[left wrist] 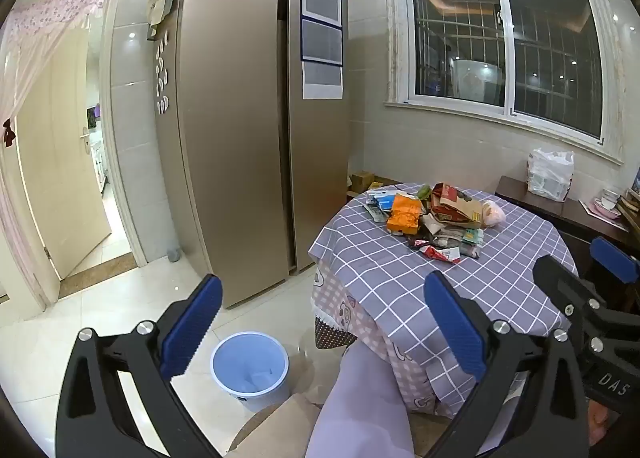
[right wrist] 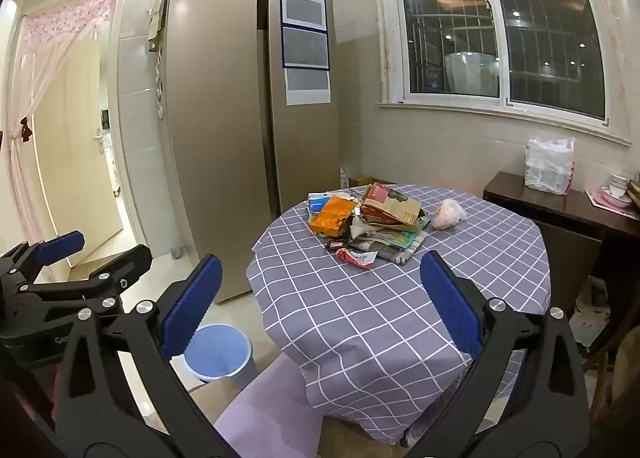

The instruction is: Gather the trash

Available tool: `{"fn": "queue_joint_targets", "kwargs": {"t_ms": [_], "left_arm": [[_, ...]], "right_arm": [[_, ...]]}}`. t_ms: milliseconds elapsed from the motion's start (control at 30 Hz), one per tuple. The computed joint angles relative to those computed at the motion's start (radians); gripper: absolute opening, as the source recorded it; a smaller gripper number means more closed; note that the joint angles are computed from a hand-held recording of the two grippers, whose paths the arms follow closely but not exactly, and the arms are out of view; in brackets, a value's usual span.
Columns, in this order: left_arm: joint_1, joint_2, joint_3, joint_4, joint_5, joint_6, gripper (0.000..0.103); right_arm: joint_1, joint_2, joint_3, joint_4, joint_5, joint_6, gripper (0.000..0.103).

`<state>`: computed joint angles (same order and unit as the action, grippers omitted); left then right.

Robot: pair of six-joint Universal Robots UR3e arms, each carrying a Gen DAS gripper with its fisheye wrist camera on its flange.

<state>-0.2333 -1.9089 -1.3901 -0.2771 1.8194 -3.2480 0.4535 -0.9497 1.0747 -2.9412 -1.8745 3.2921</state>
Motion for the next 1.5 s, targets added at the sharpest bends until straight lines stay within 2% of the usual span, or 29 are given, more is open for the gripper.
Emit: {"fn": "queue_joint_targets", "kwargs": {"t_ms": [1500], "left_arm": [[0.023,0.011,0.004,-0.06,-0.021,-0.032,0.099]], "right_arm": [[-0.006,0.022,-0.041,0.046,0.039,0.019,0.097]]}}
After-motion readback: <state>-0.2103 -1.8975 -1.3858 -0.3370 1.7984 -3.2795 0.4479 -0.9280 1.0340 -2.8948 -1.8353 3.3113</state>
